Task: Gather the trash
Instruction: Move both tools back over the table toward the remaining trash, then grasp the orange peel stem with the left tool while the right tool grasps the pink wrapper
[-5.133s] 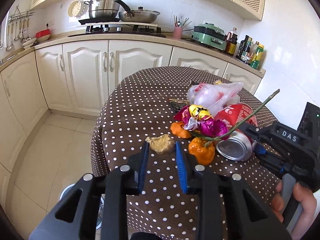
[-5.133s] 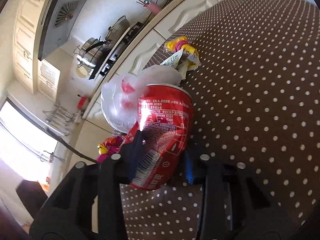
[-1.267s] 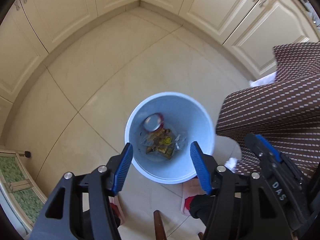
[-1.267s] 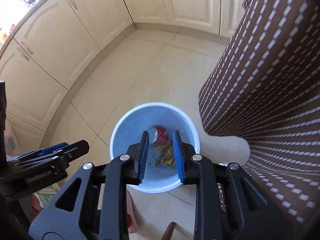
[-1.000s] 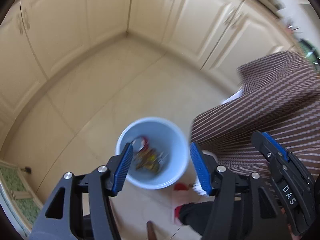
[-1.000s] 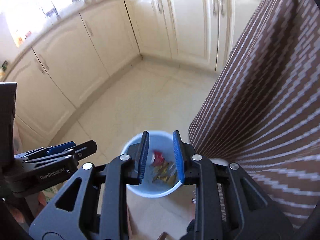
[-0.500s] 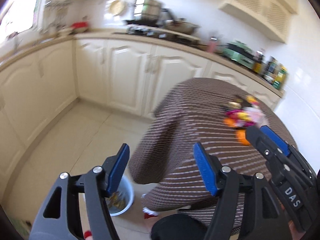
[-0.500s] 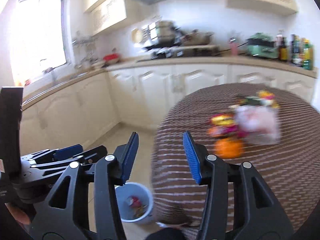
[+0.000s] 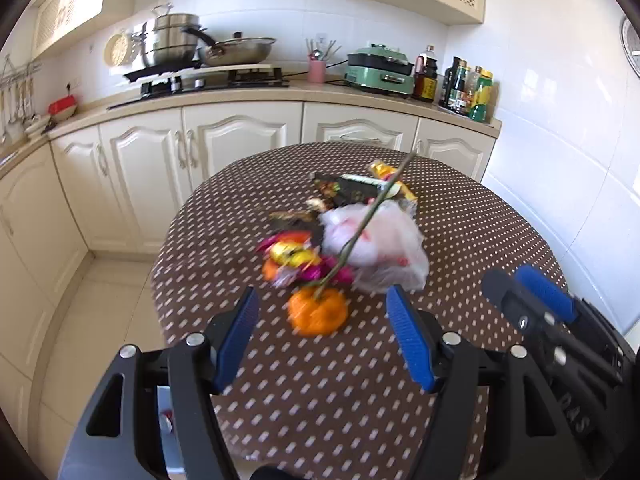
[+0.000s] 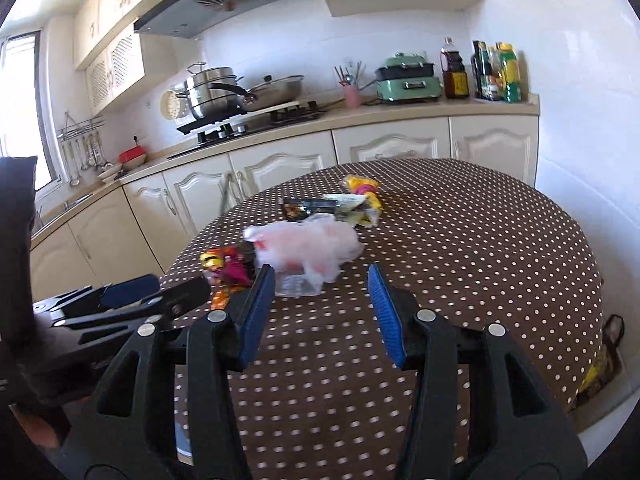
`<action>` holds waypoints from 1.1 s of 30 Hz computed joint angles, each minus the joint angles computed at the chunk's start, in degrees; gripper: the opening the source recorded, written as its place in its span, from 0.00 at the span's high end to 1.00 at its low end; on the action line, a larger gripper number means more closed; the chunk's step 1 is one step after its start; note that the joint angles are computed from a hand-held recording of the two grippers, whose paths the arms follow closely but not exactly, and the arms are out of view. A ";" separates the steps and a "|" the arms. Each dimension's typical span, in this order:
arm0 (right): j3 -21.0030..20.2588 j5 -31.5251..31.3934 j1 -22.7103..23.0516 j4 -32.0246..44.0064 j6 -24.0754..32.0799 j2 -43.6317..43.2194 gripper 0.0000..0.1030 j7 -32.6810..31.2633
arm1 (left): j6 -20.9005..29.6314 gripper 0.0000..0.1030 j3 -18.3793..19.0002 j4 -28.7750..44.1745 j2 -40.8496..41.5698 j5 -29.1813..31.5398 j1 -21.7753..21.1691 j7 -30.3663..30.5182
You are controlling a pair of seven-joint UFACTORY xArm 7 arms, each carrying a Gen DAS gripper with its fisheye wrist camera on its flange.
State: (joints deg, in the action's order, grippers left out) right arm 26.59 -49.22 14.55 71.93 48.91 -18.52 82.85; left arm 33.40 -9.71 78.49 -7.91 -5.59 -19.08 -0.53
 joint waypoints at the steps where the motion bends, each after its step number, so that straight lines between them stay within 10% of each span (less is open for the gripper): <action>1: -0.74 0.65 0.20 -1.00 -0.82 -0.77 0.52 -0.21 | 0.19 0.46 -0.43 1.22 1.17 0.81 -0.09 -0.50; 10: -2.67 4.22 -0.88 -1.71 -4.92 0.07 0.51 -2.80 | 1.65 0.94 -0.54 6.50 6.43 4.12 -0.85 -2.86; 16: -3.43 6.21 -0.01 0.97 -7.46 3.51 0.51 -5.98 | 0.06 0.96 1.86 0.38 0.33 -6.94 0.06 3.62; 33: -9.87 13.24 14.11 29.47 3.80 29.09 0.49 -24.67 | -1.72 0.96 5.90 -6.43 -6.31 -7.07 5.44 1.32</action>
State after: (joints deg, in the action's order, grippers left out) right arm 16.72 -35.98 28.66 101.40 52.71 10.58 58.18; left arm 31.68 -3.80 72.06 -14.22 -12.66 -13.64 0.79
